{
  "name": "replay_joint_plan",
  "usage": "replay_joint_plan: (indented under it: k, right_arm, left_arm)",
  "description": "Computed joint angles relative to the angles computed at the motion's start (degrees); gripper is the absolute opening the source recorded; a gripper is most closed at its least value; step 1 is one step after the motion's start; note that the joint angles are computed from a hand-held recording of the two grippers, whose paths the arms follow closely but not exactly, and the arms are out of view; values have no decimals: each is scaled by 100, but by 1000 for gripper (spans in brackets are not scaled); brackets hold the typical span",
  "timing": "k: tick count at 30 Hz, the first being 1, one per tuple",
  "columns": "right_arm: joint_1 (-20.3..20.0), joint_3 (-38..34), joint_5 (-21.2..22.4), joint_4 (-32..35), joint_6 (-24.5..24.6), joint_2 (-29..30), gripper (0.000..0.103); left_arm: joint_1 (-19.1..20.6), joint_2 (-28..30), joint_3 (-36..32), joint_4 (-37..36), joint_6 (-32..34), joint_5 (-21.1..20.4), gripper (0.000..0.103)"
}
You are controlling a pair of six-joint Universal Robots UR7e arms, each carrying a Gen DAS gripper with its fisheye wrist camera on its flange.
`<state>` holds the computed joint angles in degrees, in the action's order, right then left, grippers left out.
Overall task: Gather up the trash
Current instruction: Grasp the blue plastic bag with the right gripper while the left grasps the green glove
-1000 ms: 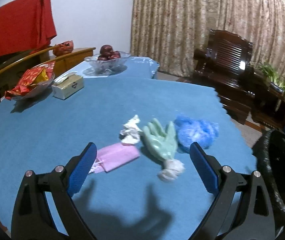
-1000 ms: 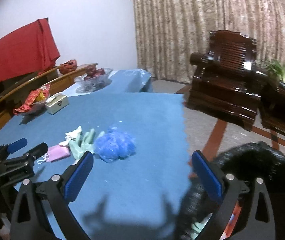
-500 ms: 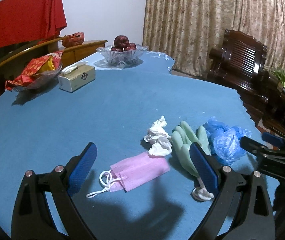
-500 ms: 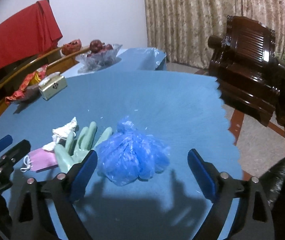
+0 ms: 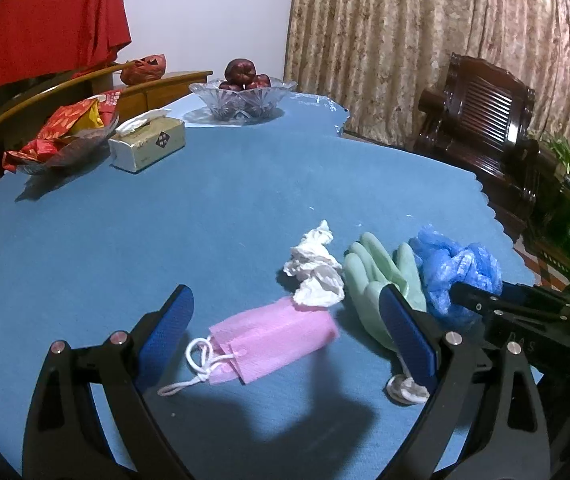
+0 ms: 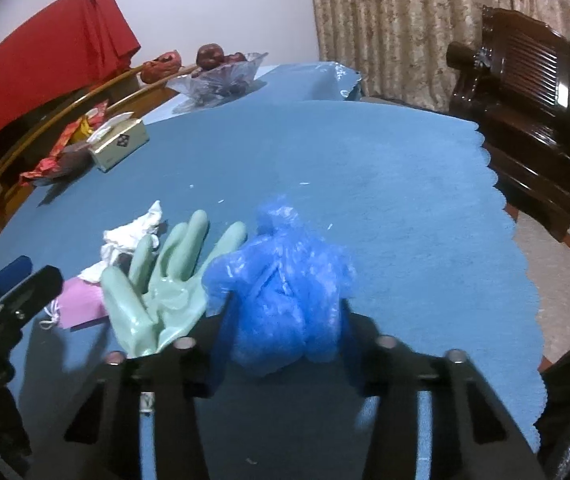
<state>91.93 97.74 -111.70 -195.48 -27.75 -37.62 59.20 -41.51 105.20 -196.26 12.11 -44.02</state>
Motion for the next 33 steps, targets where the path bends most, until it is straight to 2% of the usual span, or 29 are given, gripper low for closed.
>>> replay_joint_plan:
  k: [3,6,9,18,23,26,32,33]
  right_arm:
    - [-36,190,96,-114,69,-115,29]
    - [-21,322,-18,-407,117,-182,29]
    - [-51,505,-92,-639,230,-365,29]
    - [-177,756,-99,-817,184,-652,29]
    - [-234,812,-23,-827,221,-673,29]
    - [-247,822,1,-830,205,-674,29]
    - [-236,853,-1,-821,218,-666,29]
    - [-227,857,-10,-821,210,-666,29]
  left_arm:
    - [-23,14,-4,55,-31,-35,91]
    - [-83,42,21,98,-55,-68,91]
    - [-133,75,32,257,-157,-173,85]
    - [-240,389,-82,599,-392,-280,77]
    - [-234,512,-259,1105,-638,-237,65]
    - [-223,540,-323,1249,-754,-277,61]
    - [-189,576,-479,1709,-1057,-252,35]
    - [-183,565,-475,1695,-1086,-267,33]
